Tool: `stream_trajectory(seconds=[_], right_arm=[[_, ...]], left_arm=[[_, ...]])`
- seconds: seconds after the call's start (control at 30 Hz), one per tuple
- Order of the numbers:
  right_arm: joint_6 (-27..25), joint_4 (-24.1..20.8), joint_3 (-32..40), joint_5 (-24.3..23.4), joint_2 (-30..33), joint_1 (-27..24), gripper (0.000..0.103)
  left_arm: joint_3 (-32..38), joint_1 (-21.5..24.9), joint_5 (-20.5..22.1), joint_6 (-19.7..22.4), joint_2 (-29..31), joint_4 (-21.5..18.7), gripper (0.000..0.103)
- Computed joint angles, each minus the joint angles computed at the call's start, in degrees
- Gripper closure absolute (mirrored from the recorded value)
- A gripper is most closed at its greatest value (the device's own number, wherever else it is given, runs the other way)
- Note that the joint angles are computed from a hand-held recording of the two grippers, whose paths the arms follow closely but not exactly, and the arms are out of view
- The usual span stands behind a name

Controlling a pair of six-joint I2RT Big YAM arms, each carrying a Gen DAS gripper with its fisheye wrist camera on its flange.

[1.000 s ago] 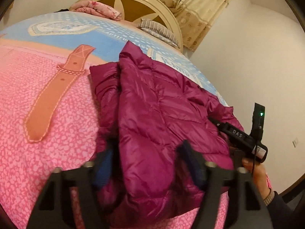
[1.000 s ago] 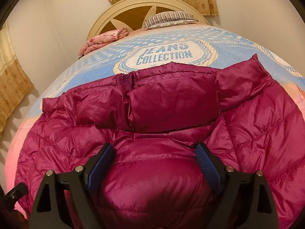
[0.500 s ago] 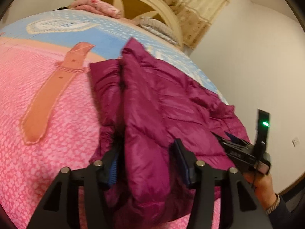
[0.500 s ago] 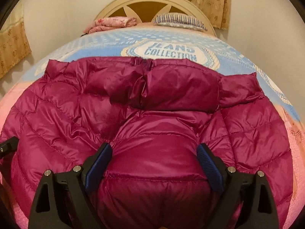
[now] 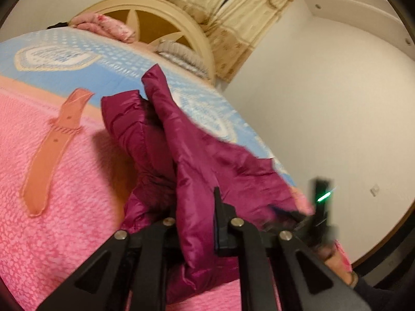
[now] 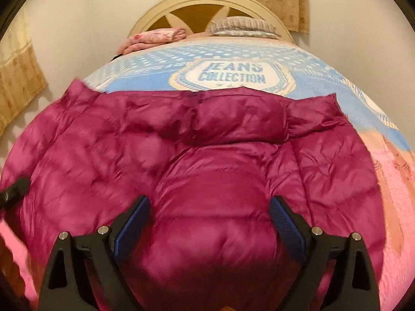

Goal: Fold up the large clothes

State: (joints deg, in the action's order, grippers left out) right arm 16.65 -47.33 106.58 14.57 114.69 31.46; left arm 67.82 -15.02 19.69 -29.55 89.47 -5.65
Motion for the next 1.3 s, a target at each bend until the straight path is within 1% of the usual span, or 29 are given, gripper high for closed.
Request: stream_trajectory(seconds=[0.03,0.07,0.1,0.2,0.27,0.3,0.33,0.37,0.4,0.53,0.63,0.7,0.77,0.83,0.87,1.0,1.03,1.1,1.13,1.17,1.2,1.23,1.27,1.3], right_arm=[[-1.0,-0.8,0.1,0.6,0.6,0.5,0.01],[-2.1,0.1,-0.9,1.4,0.7,1.0,0.01],[-3.0,2.1,-2.2,1.8,0.2,1.0,0.01],[-1.3,2.8,-3.4,-1.6,-1.0,0.1,0.01],[-1.1,4.7,-5.8,-4.1,-3.0,-0.6,0.01],[-0.8,6.2,-7.5,-5.5,-4.3,-1.0,0.01],[-0.4,8.8,-10.3,-7.5,-6.4,-1.6,0.01],[0.1,10.7,-12.3,-8.4,-7.7,-1.7,0.01],[0.6,13.6,-15.4,-9.4,-10.0,-2.2,0.01],[2.2,19.8,-23.4,-9.0,-16.5,-4.2,0.01],[4.0,22.7,-27.7,-7.8,-20.4,-6.3,0.01],[5.4,23.8,-29.3,-6.9,-22.0,-7.5,0.01],[6.7,24.1,-29.9,-7.4,-22.9,-9.3,0.01],[8.3,25.1,-31.1,-7.4,-24.4,-10.9,0.01],[8.6,25.2,-31.3,-7.4,-24.8,-11.4,0.01],[8.9,24.7,-30.5,-7.2,-26.0,-12.9,0.01],[8.3,24.6,-30.3,-7.4,-26.2,-13.2,0.01],[6.7,24.3,-27.1,-8.9,-24.9,-14.3,0.01],[6.0,24.5,-25.8,-10.3,-24.5,-14.7,0.01],[5.4,24.7,-24.8,-11.5,-24.0,-14.9,0.01],[4.6,24.2,-22.9,-13.6,-23.0,-14.9,0.01],[3.9,22.7,-20.9,-14.9,-21.9,-14.9,0.01],[3.1,20.0,-18.1,-15.9,-20.0,-14.9,0.01],[2.2,16.5,-15.0,-16.9,-17.9,-14.8,0.01]], left_arm=[[0.2,-0.4,-0.1,0.2,-0.1,0.0,0.092],[0.9,-1.4,-0.8,1.1,-0.3,-0.6,0.092],[1.7,-2.3,-1.5,2.4,-0.5,-1.2,0.092],[4.5,-4.2,-3.0,5.8,-0.8,-3.4,0.092],[7.3,-5.2,-2.9,7.5,-0.2,-5.1,0.092],[8.2,-5.4,-2.8,8.4,0.2,-5.7,0.092],[9.9,-6.2,-3.1,9.7,0.8,-6.6,0.093],[11.0,-6.6,-3.2,10.5,1.2,-7.3,0.093],[12.0,-7.0,-3.1,11.3,1.7,-7.8,0.092],[17.7,-9.9,-2.8,14.9,5.1,-10.2,0.092],[22.0,-12.6,-4.7,18.3,8.1,-12.8,0.093],[24.5,-14.2,-5.9,20.1,10.2,-14.2,0.093],[26.8,-15.5,-6.9,22.5,12.3,-15.7,0.093],[29.0,-17.2,-9.1,25.7,14.6,-17.0,0.092],[28.8,-18.0,-10.0,26.7,14.8,-17.3,0.092],[30.7,-20.4,-14.3,34.2,18.2,-18.5,0.092],[30.9,-21.0,-15.8,36.3,19.1,-18.4,0.092],[30.5,-21.7,-16.7,39.8,20.0,-17.8,0.091],[29.9,-22.0,-17.5,41.5,20.2,-16.9,0.089],[28.9,-22.0,-17.9,42.2,20.1,-15.8,0.088],[28.3,-21.9,-17.6,42.2,20.1,-15.3,0.088],[28.2,-21.7,-17.2,41.7,20.1,-15.3,0.088],[27.5,-21.6,-17.1,41.1,19.7,-14.8,0.087],[26.8,-21.5,-16.8,41.1,19.2,-14.5,0.087]])
